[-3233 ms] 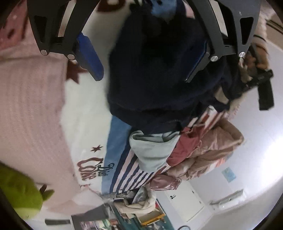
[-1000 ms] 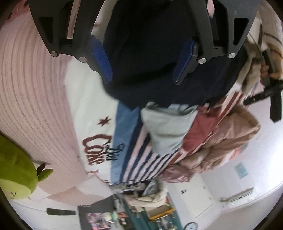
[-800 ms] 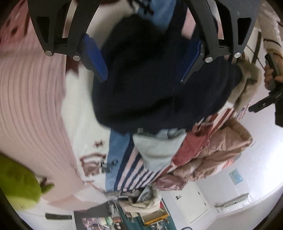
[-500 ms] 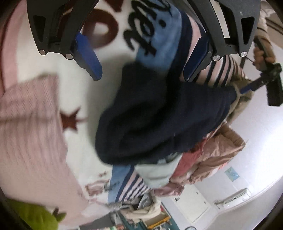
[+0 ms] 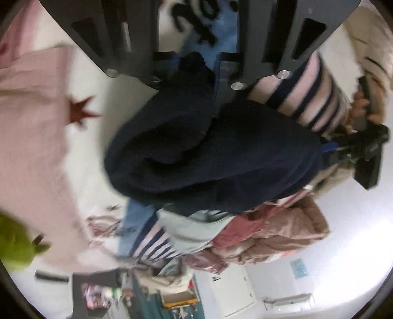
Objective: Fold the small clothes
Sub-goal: 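Press the folded sweater down with both tools and open the fingers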
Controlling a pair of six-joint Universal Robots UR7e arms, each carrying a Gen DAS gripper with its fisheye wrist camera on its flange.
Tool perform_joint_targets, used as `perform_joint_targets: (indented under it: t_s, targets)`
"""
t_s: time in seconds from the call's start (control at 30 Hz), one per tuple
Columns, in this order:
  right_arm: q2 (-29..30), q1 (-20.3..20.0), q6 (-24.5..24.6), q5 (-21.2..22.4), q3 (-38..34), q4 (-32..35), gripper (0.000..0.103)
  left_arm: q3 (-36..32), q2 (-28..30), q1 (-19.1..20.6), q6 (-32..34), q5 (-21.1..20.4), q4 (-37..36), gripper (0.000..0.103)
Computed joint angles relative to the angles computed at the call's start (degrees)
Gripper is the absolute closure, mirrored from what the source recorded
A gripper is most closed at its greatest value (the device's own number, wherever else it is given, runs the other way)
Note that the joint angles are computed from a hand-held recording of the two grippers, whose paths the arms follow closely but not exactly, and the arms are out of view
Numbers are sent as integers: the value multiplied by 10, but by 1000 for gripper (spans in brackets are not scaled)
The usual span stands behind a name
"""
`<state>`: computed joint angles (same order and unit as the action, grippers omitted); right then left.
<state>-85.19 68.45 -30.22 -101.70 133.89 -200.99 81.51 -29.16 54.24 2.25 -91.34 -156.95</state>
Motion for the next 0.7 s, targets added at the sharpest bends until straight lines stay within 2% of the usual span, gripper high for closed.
perform_joint_targets:
  t_s: [0.03,0.1,0.17,0.23,0.33,0.4,0.47,0.6,0.7]
  targets:
    - [-9,0,6,-11,2,0,92,-1,-1,1,4,-1,4,11]
    - [-40,-17,11,-5,8,29,92,2,-6,4,8,-8,16,10]
    - [-48,-21,2,-26,12,20,92,2,-12,7,5,-9,52,10]
    - [-61,-32,17,-25,15,33,92,13,-19,9,1,-6,62,9]
    - [-39,-14,4,-69,18,-2,90,26,-22,10,-12,8,54,7]
    - [-29,5,-3,-101,18,-2,78,28,-20,14,-18,1,43,7]
    - [-33,19,-4,-124,21,22,55,24,-14,17,-31,-4,26,7]
    - [-54,39,-9,-126,52,8,50,-10,9,18,-58,-9,20,3]
    - [-72,50,2,-76,61,15,54,-37,27,17,-93,-3,14,3]
